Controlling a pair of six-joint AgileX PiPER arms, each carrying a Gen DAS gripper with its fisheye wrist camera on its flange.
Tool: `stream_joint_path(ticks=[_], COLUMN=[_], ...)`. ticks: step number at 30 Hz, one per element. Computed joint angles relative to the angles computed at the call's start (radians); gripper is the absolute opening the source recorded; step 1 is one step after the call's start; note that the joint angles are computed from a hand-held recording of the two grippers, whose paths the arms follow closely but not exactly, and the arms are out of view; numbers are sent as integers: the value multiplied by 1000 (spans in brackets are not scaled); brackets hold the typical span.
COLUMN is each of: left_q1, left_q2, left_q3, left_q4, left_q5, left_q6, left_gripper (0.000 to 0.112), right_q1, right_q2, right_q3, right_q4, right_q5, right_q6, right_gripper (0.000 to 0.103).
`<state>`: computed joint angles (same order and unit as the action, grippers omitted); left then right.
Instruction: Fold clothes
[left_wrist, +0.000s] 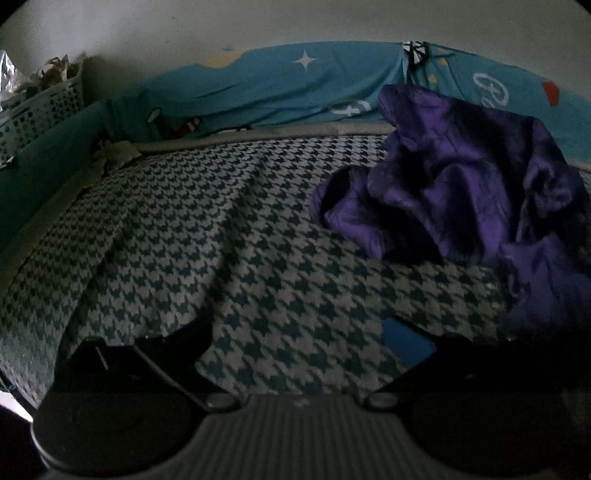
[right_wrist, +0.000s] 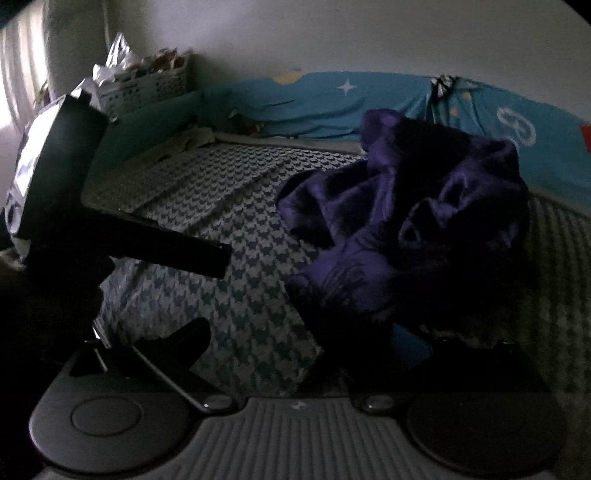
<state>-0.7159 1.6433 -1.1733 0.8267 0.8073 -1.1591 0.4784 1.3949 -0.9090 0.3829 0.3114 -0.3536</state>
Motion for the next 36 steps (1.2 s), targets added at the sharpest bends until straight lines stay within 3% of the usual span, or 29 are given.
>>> stream_joint_path(ticks=[4, 8, 16, 21, 24, 28, 33, 36], left_q1=[-4, 2, 3, 20, 28, 31, 34, 40], left_q2=[-22, -28, -33, -34, -34, -33, -33, -33], left_q3=[19, 29, 45, 45, 47, 48, 55, 56], left_q4=[31, 46, 58, 32, 15, 6, 14, -4], left_q5=[11, 20, 5, -15, -28, -34, -31, -43], left_q6=[-22, -36, -48, -28, -20, -12, -15, 1], left_gripper=[103, 103, 103, 103, 103, 103, 103, 103], right_q1=[-33, -31, -44, -42, -61, -107, -136, -181], right_q2=[-15, -3, 42, 98, 164, 265, 289, 276], right_q3=[-1, 1, -35, -140, -251, -435, -494, -473], right_q4=[150, 35, 41, -134, -123, 44, -62, 16], right_q5=[46, 44, 1, -25, -24, 8, 87, 182], right_q6=[-155, -36, -21, 106, 51, -121, 15, -14], right_gripper=[103, 103, 103, 103, 103, 103, 103, 103])
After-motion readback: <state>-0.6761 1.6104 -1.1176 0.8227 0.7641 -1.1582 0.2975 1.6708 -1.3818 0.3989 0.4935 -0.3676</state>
